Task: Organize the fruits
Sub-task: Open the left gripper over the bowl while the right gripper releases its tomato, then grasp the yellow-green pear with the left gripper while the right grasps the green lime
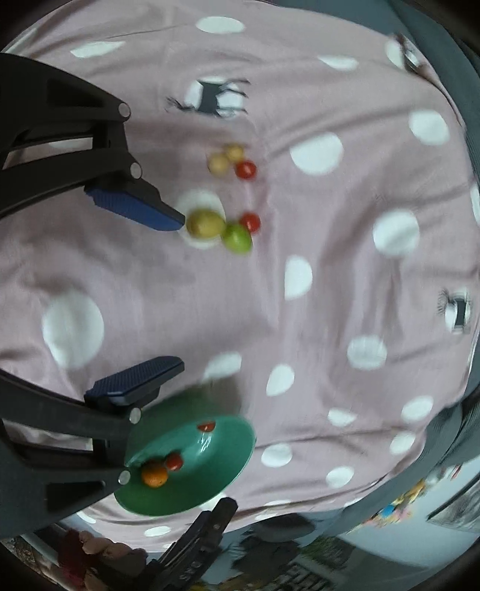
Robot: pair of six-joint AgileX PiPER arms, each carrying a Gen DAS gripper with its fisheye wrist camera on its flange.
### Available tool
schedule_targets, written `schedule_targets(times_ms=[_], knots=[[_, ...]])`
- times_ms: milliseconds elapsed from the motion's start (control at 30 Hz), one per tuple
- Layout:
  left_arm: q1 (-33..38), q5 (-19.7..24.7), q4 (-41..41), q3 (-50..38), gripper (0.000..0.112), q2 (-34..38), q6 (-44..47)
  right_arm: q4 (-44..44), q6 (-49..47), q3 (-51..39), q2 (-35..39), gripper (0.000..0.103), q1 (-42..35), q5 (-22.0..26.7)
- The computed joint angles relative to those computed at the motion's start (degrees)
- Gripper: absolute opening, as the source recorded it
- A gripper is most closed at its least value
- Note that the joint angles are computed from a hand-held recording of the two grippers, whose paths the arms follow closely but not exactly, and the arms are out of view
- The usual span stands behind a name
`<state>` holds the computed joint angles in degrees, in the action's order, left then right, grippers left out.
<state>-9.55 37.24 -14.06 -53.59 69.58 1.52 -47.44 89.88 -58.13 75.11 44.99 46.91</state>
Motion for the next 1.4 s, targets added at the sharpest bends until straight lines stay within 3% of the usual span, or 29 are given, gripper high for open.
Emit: schedule_targets(times_ms=[167, 367, 600, 800, 833, 867, 1033, 1100, 1167, 1233, 1400], knots=[[9.22, 0.54, -5.63, 1.62, 0.071, 0.06, 7.82, -0.56, -2.76, -3.57, 4.52, 0.068, 3.43, -2.03], [14.51, -0.06, -11.87, -0.93, 0.069, 7.53, 13.62, 0.37, -5.23, -6.66, 8.89, 0.068, 5.55, -2.68], [11.81, -0.87, -16.33, -7.0, 0.057, 19.39, 15.45, 1.72, -6.89, -7.85, 10.74, 0.068, 5.51, -2.56], [8.05, -3.22, -6.85, -11.24, 0.049, 27.1, 5.36, 2.27, -7.08, -8.32, 11.31, 0.068, 5.03, -2.13], [8.2, -3.58, -7.14, -11.19, 0.041, 27.61, 5.49, 2.27, -7.06, -8.24, 11.28, 0.068, 5.0, -2.24], [8.48, -4.61, -8.08, -10.62, 0.033, 27.51, 6.35, 2.2, -6.95, -8.14, 11.24, 0.068, 5.0, -2.35], [11.47, -5.09, -13.32, -7.52, 0.032, 23.89, 11.6, 2.67, -6.77, -8.29, 12.16, 0.068, 4.88, -3.43], [14.17, -3.03, -16.9, -5.75, 0.032, 20.4, 15.71, 3.52, -7.34, -8.76, 12.86, 0.068, 4.92, -4.3], [18.27, 0.38, -21.45, -4.09, 0.032, 16.18, 21.16, 6.43, -10.06, -9.34, 13.39, 0.068, 4.21, -6.84], [21.32, 2.18, -20.9, -2.43, 0.032, 11.52, 22.35, 10.86, -13.81, -10.92, 14.71, 0.068, 3.07, -9.94], [28.92, 3.05, -20.92, 3.31, 0.033, 2.6, 28.04, 26.81, -29.65, -25.48, 26.05, 0.068, 0.29, -8.68]])
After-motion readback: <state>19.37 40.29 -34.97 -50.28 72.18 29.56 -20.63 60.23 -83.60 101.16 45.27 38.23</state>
